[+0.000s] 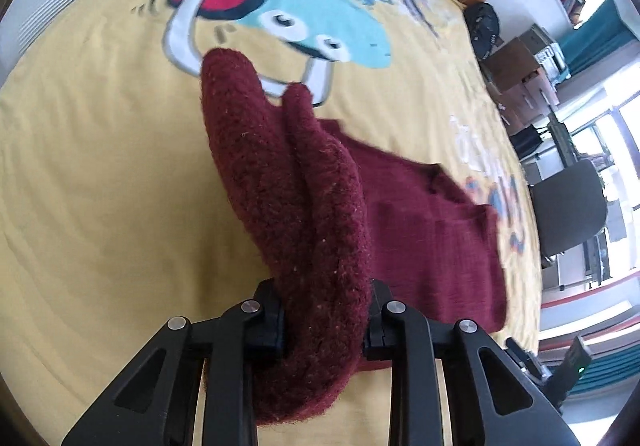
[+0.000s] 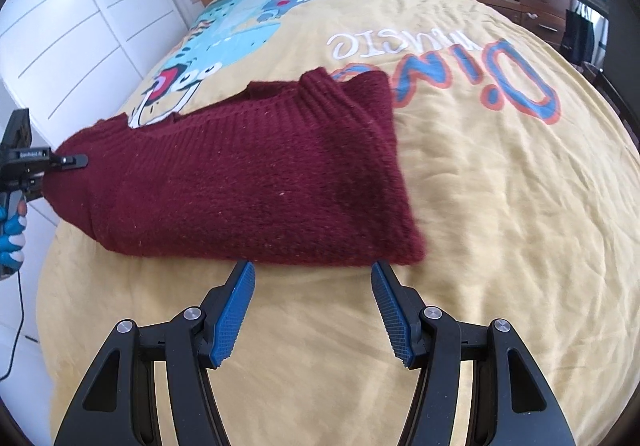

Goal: Fold small clothes
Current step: 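Lift the side edge with the left tool and fold it over the sweater, then open the left tool and withdraw it from the folded sweater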

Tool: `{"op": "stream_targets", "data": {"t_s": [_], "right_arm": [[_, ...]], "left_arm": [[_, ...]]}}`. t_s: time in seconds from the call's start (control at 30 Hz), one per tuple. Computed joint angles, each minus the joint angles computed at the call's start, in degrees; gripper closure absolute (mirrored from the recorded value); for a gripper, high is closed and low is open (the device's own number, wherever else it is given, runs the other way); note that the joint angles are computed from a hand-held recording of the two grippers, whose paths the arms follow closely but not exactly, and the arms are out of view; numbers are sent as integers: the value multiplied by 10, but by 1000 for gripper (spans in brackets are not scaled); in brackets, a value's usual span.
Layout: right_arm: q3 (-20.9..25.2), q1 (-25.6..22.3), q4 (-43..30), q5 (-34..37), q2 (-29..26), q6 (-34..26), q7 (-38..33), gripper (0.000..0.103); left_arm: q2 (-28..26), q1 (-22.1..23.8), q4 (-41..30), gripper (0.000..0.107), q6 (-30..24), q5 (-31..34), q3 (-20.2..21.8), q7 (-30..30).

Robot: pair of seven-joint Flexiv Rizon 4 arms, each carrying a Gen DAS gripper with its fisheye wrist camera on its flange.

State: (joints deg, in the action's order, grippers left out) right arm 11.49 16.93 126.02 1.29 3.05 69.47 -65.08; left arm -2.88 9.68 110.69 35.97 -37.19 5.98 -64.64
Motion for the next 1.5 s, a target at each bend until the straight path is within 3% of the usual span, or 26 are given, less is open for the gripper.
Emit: {"op": "stream_targets", "data": {"t_s": [0.17, 0.63, 0.9, 1.2, 1.3, 1.37, 1.5], "right_arm": [[-7, -7, 13, 19, 20, 4, -13, 40], [-40, -35, 57, 77, 64, -1, -64, 40], [-55, -46, 76, 116, 74, 5, -96, 40], [-68, -55, 84, 148, 73, 10, -127, 40], [-68, -58, 85, 153, 70, 10, -133, 40], [-66, -64, 88, 147, 69, 11, -130, 40], [-63, -75, 95, 131, 70, 12, -116, 40]], "left_arm": [[-5, -26, -22, 85, 2, -3, -23, -34], [-82, -120, -104, 85, 36, 51, -88, -148], [-139, -186, -156, 86, 45, 133, -113, -211], [-190, -245, -212, 85, 31, 267, -105, -268], [-198, -259, -221, 80, 19, 304, -102, -272], [-198, -257, -216, 67, 24, 292, -112, -257], [-201, -272, -225, 60, 23, 320, -110, -244]]}}
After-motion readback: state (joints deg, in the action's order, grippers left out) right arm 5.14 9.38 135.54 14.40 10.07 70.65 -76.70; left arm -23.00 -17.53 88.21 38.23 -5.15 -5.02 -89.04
